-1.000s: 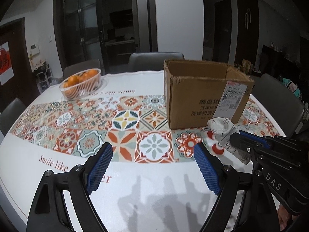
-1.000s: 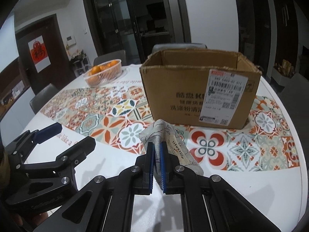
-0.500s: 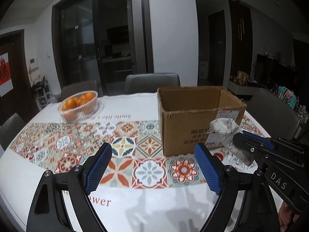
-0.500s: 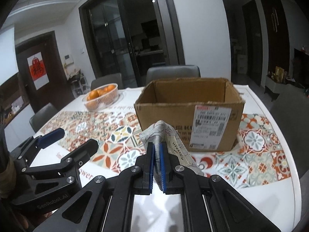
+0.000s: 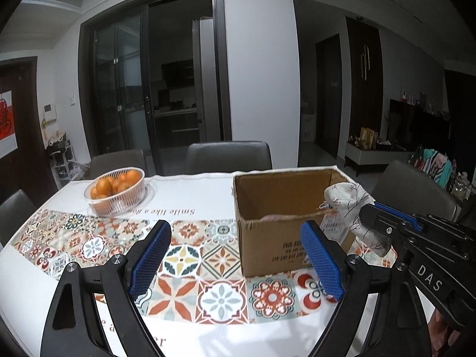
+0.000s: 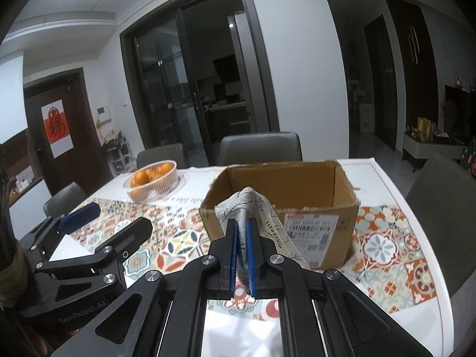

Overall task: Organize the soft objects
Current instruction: 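Carry the grey pouch over the box and open the right tool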

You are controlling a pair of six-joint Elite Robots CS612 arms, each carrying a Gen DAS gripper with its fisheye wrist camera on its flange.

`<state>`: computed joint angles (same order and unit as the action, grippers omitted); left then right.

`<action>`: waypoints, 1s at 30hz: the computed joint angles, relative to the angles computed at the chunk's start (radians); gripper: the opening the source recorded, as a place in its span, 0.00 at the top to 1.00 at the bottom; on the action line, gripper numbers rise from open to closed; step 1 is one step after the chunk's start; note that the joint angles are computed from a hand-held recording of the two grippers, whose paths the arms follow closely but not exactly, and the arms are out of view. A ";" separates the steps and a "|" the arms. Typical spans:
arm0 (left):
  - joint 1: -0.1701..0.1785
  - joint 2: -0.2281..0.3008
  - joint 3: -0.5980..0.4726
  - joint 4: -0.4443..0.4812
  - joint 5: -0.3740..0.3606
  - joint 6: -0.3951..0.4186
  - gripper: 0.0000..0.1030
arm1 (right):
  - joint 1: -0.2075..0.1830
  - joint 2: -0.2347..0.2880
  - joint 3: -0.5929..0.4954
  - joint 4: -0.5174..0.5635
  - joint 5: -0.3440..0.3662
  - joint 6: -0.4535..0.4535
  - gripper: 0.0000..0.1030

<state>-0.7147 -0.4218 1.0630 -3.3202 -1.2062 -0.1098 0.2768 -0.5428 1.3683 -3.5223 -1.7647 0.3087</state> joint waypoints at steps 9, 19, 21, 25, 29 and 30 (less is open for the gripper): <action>0.000 0.026 -0.075 -0.008 0.004 0.019 0.12 | -0.011 0.005 -0.029 -0.023 -0.014 -0.025 0.93; 0.006 0.074 -0.187 0.028 0.001 0.025 0.12 | -0.024 0.023 -0.087 -0.021 -0.023 -0.063 0.93; 0.007 0.087 -0.214 0.041 -0.001 0.024 0.11 | -0.028 0.027 -0.099 -0.016 -0.023 -0.071 0.93; 0.011 0.116 -0.274 0.079 -0.006 0.023 0.11 | -0.034 0.038 -0.126 0.002 -0.025 -0.090 0.93; 0.012 0.151 -0.341 0.120 -0.013 0.028 0.11 | -0.045 0.054 -0.156 0.028 -0.019 -0.103 0.93; 0.013 0.163 -0.365 0.135 -0.016 0.030 0.11 | -0.046 0.057 -0.161 0.034 -0.019 -0.105 0.93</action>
<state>-0.7020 -0.2584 0.6979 -3.1853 -1.2220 -0.0798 0.2308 -0.4859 1.2070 -3.4884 -1.7842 0.2038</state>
